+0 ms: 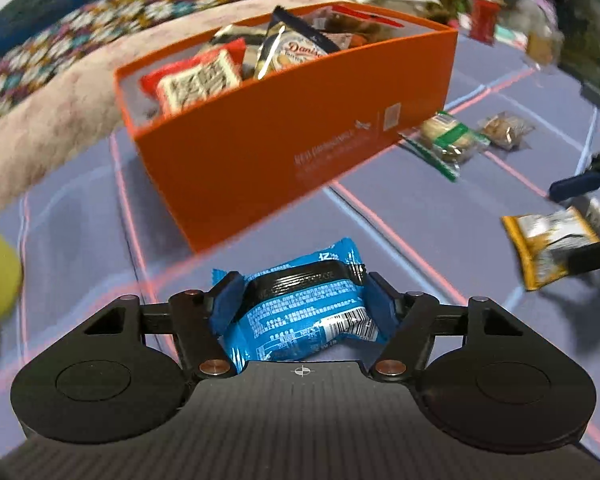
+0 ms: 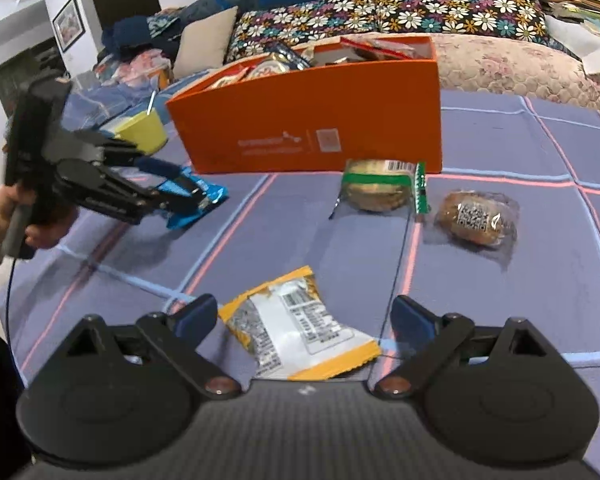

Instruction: Organize snacks

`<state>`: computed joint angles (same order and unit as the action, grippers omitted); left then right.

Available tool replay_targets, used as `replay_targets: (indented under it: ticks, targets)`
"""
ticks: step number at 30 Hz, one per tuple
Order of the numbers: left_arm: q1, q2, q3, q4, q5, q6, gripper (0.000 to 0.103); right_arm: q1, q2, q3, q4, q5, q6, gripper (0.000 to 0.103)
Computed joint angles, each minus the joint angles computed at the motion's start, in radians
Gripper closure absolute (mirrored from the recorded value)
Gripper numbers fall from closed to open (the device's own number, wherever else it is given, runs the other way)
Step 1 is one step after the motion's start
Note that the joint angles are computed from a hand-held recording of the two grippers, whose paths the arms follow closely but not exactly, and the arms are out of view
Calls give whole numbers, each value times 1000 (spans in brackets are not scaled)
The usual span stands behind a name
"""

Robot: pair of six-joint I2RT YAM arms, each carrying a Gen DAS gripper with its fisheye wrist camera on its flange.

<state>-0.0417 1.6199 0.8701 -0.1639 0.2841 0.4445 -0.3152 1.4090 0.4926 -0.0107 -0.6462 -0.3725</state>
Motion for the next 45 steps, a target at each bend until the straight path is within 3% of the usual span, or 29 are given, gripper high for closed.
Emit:
replay_targets:
  ticks: [3,7,9,11,14,17,20,27,32,35,37,45]
  targets:
    - [-28,-117,-124,22,-42,-102,60,-32,-9,0,-13,-24,0,10]
    - [-81,-278,-217,-29,-137,-182,61,-79,-19,2,-37,-58,-10,10]
    - [-84,-396,-273,-39,-177,-230,55,-100,-27,4,-52,-75,-17,10]
    - [-79,-525,-321,-92,-200,-264,54,-121,-35,5,-65,-94,-21,10]
    - [-25,-614,-338,-218,-113,-253,54,-145,-50,6,-80,-118,-28,10]
    - [2,-547,-313,-257,-59,-272,58,-153,-54,9,-86,-132,-22,10]
    - [10,-398,-259,-229,-16,-300,53,-156,-65,9,-95,-144,-18,10]
    - [-1,-188,-137,-94,-31,-382,45,-160,-56,19,-106,-140,-22,10]
    - [-49,-186,-165,-41,-108,-474,44,-152,-51,26,-114,-156,-28,10]
    - [-147,-219,-238,36,-287,-497,45,-125,-56,21,-128,-151,-60,10]
    - [-176,-225,-270,79,-342,-502,45,-94,-51,15,-140,-136,-85,10]
    - [-190,-228,-327,185,-360,-527,44,40,-61,-58,-1,33,-93,9]
